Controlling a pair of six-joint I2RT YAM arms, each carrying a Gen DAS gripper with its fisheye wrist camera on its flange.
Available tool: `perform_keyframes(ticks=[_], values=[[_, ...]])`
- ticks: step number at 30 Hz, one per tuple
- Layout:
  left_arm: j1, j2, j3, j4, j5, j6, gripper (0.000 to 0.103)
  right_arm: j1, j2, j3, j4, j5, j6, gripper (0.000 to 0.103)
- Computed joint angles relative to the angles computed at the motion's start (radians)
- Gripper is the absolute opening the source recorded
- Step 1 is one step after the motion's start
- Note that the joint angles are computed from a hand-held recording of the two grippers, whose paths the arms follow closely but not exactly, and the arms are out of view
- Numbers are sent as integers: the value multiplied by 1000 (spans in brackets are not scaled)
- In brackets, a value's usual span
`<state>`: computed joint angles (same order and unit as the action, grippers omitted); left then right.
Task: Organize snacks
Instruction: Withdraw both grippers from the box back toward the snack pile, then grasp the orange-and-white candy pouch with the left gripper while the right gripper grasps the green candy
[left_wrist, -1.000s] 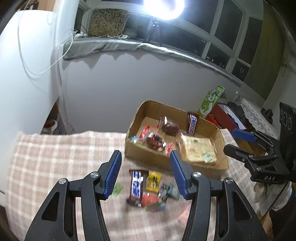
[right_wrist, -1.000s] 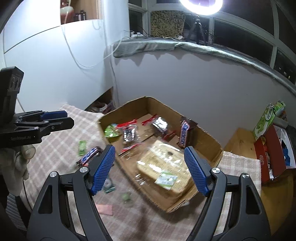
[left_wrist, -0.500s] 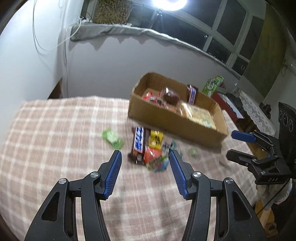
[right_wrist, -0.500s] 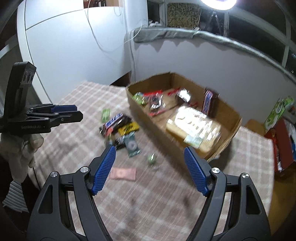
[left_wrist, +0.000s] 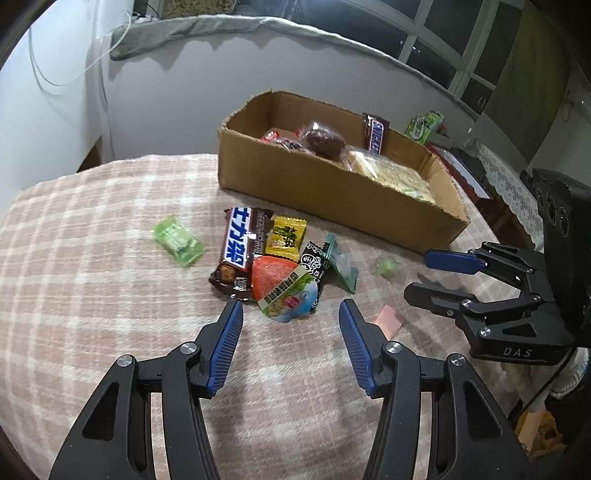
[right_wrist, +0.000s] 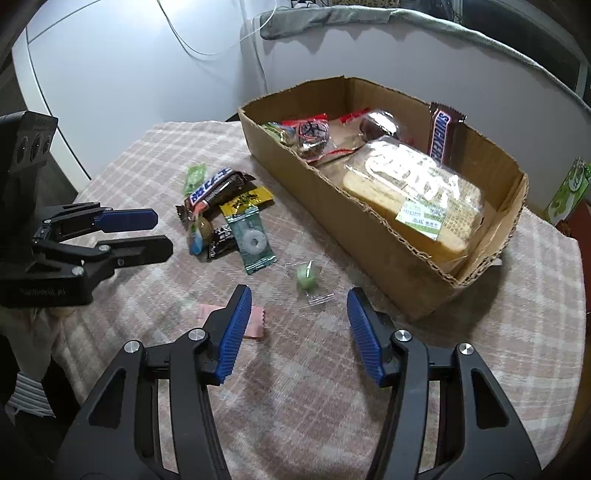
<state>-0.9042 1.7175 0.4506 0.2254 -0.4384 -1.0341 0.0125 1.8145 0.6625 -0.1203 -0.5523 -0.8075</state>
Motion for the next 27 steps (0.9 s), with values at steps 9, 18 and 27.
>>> perform_keyframes(ticks=[9,18,27], values=[[39,67,38,8,14,22,53,32,62,30,27,17,21,57],[62,110,58,23,22,50,50,73,117,50,73,42,66,46],[70,127,48,54,24,77,40,117,118,39,125,101,67,39]])
